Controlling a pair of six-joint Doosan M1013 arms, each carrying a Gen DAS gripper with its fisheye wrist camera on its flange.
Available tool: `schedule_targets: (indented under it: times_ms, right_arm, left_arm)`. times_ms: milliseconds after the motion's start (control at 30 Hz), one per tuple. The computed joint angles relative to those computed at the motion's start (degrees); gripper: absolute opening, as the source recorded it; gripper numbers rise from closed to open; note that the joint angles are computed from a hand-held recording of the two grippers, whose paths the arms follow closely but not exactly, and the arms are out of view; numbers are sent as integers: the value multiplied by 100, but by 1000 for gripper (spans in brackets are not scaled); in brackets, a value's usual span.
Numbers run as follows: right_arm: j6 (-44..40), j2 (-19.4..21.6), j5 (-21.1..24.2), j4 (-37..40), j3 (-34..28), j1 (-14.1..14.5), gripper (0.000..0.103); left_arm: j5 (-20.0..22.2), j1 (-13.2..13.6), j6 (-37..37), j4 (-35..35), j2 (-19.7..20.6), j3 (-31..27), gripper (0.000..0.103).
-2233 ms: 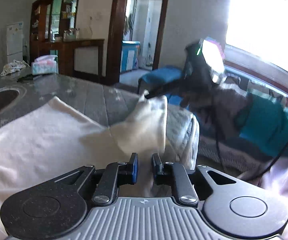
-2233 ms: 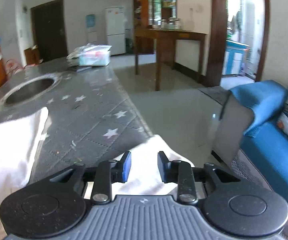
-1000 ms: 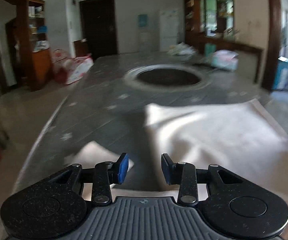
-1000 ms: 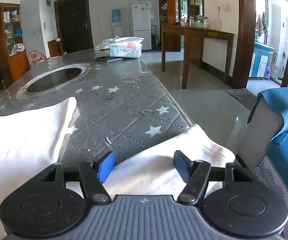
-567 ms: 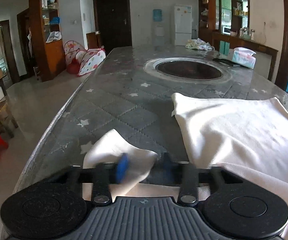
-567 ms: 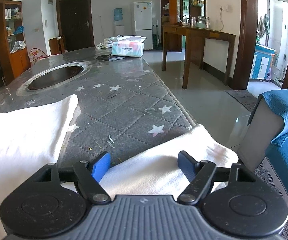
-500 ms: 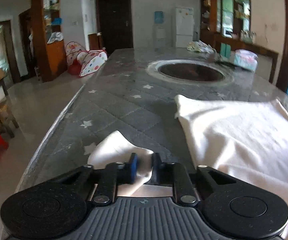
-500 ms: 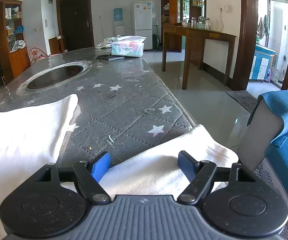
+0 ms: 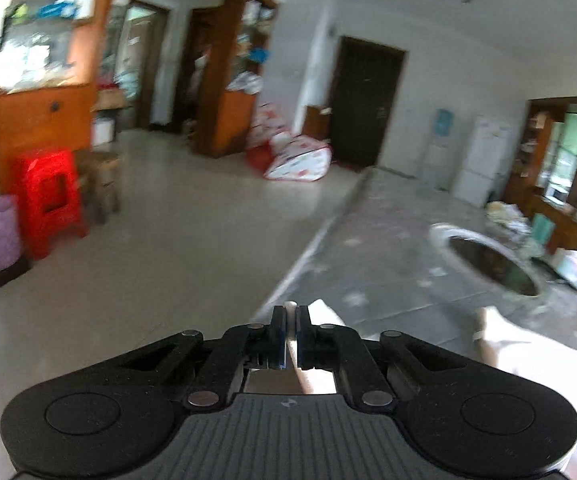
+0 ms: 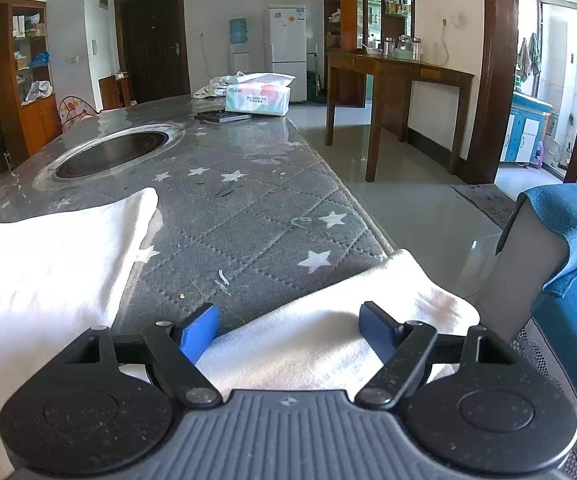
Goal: Fold clothes
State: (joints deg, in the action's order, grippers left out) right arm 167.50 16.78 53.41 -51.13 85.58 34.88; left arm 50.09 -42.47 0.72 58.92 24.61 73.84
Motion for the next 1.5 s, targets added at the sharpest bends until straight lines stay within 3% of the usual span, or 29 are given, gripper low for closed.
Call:
schedule_targets:
  times_ms: [367,633,700,800,867,1000,1100,1400,1500]
  right_arm:
    - [-220,16,-158,-28,11,-51,86]
    - [-80,-69,-319,-28,60,1,87]
    - [-71,-94,-406,-64,69,45,88]
    - [-150,-115,-541,-64,67,81,90]
    - [-249,-98,-569,-37,32,95,90]
    - [-366,-74,-630,62,10,101,90]
    - [-423,-62,-610,190,26,85,90]
    - [-527,-114,-562,167,93,91,91]
    - [-844,-181,-807,176,95,98,90]
  left_arm:
    - [933,-49,89,-419,82,-66,5]
    - [1054,-80,385,-562,129,-234,12]
    - [879,-101,465,-503,107,-226,12]
    - [198,-137,757,-596,42,-197,14]
    - [-466,-139,1228,-982,30,-198,14]
    - [-1414,-157,2673,-2188,176,-358,14]
    - [-1563,-193,3607,-2948,340,-547,14]
    - [-1392,-272,4400,-3366,412,-647,15]
    - [-1865,-239,5549,-4260,288,-536,15]
